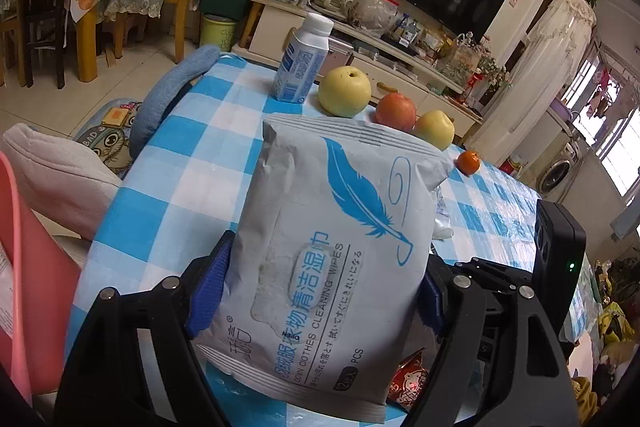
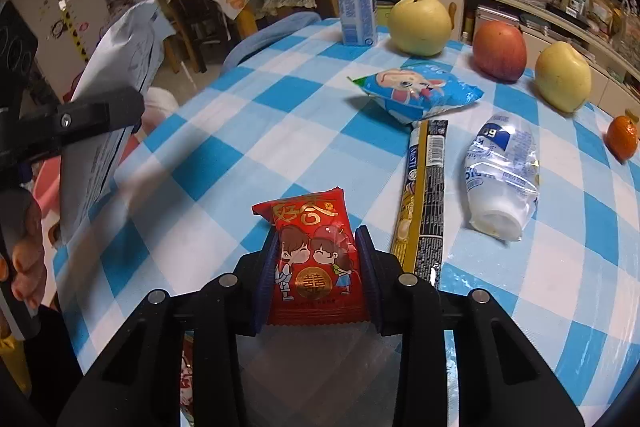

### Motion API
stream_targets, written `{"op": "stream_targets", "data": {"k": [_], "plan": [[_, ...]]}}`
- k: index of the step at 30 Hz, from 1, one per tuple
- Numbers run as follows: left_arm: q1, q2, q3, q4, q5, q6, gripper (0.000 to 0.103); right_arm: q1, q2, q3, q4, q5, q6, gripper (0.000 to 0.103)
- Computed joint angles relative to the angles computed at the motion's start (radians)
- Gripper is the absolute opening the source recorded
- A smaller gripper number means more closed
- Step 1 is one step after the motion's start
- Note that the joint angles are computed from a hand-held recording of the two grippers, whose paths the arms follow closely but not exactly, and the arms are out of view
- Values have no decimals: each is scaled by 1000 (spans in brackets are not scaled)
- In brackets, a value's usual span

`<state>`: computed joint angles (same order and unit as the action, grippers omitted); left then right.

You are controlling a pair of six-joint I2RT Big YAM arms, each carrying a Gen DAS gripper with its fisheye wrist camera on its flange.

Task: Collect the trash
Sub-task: 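Carry the wipes pack and candy packet over the pink bucket and open both grippers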

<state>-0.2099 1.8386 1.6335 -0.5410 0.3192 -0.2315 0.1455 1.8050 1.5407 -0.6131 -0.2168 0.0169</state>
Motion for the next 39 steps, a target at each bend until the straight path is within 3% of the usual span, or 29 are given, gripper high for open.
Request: {"op": "stream_targets", "data": {"k": [9,19,26,33,36,37,39], "plan": [[33,-58,-56,54,-7,-24,79,15,-67,-26,87,-114,135,38],[123,-144,-127,100,-60,-77,79,138,-89,2,174,-191,297,38],[210,-176,-159,104,-113,-133,79,241,-9,141,167,-184,341,38],[309,-178,-161,77,-181,-238,79,334,134,370,69,-169,321,39],[334,-158,-138,29,-207,-284,82,365,208,472,-4,-114,323,54],[340,-151,-132,17,-221,-300,83,370,215,478,-8,-99,328,67],[352,-148,-131,10,-237,-318,84,378,210,458,7,-63,334,75]]}}
